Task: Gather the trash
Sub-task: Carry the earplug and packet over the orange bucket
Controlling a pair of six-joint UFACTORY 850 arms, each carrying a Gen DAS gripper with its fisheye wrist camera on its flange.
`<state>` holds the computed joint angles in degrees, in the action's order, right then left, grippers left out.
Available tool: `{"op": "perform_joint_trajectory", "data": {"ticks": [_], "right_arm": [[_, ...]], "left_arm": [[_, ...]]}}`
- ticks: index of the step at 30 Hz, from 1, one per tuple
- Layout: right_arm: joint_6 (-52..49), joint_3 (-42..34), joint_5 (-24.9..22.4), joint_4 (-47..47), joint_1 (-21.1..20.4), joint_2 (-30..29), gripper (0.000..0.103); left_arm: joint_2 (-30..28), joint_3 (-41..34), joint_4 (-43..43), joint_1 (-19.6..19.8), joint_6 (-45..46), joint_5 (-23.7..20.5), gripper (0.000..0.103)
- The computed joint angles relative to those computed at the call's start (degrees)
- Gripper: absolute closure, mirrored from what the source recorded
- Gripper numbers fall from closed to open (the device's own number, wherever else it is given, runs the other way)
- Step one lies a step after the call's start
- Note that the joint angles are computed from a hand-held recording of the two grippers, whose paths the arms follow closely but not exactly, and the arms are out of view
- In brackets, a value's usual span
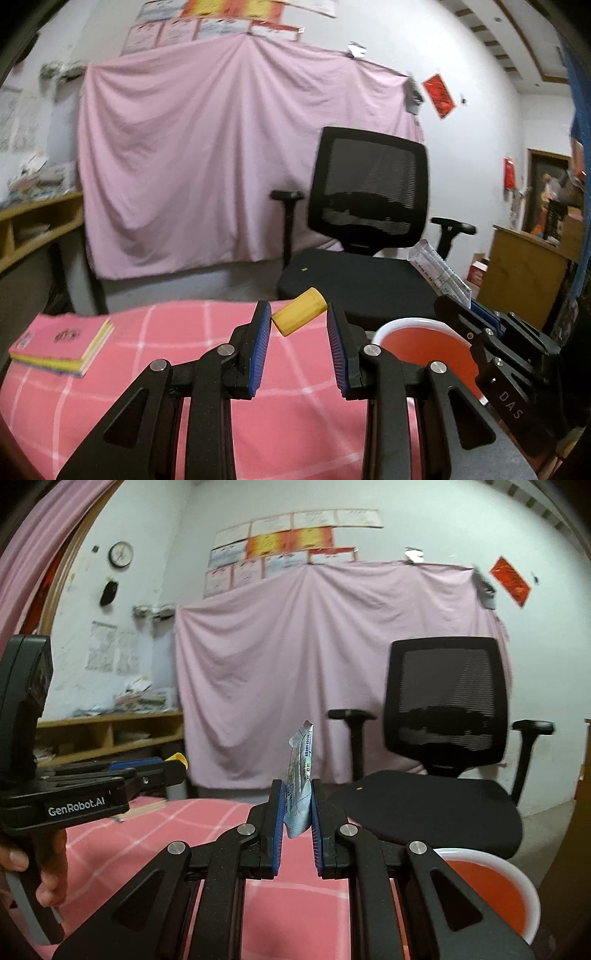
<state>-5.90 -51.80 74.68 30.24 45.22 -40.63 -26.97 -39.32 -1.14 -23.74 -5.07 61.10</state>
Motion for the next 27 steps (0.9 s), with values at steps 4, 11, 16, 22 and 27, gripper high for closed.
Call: {"op": "perform_joint_trajectory", "data": {"ticks": [4, 11, 16, 22, 27], "right_arm": [[0.8, 2.3, 1.9, 2.8, -0.6, 0.8, 0.092], [3.5, 6.1, 5.5, 6.5, -1.4, 1.8, 0.092], [6.1, 8.0, 5.8, 8.2, -3.1, 2.1, 0.092], [10.0, 9.7, 4.0, 8.8, -5.7, 2.6, 0.092], [11.9, 10.2, 1.2, 8.5, -7.4, 3.1, 0.091]], "left_arm": [[-0.4, -1.4, 0.3, -2.7, 1.6, 0.1, 0.077], [-2.8, -5.3, 1.2, -6.7, 3.7, -1.3, 0.077], [-5.5, -9.3, 1.8, -9.0, 4.9, -4.2, 0.077], [-9.1, -14.3, 3.0, -10.6, 4.7, -8.7, 0.077], [-11.1, -17.7, 4.7, -11.1, 2.5, -13.0, 0.077]]}}
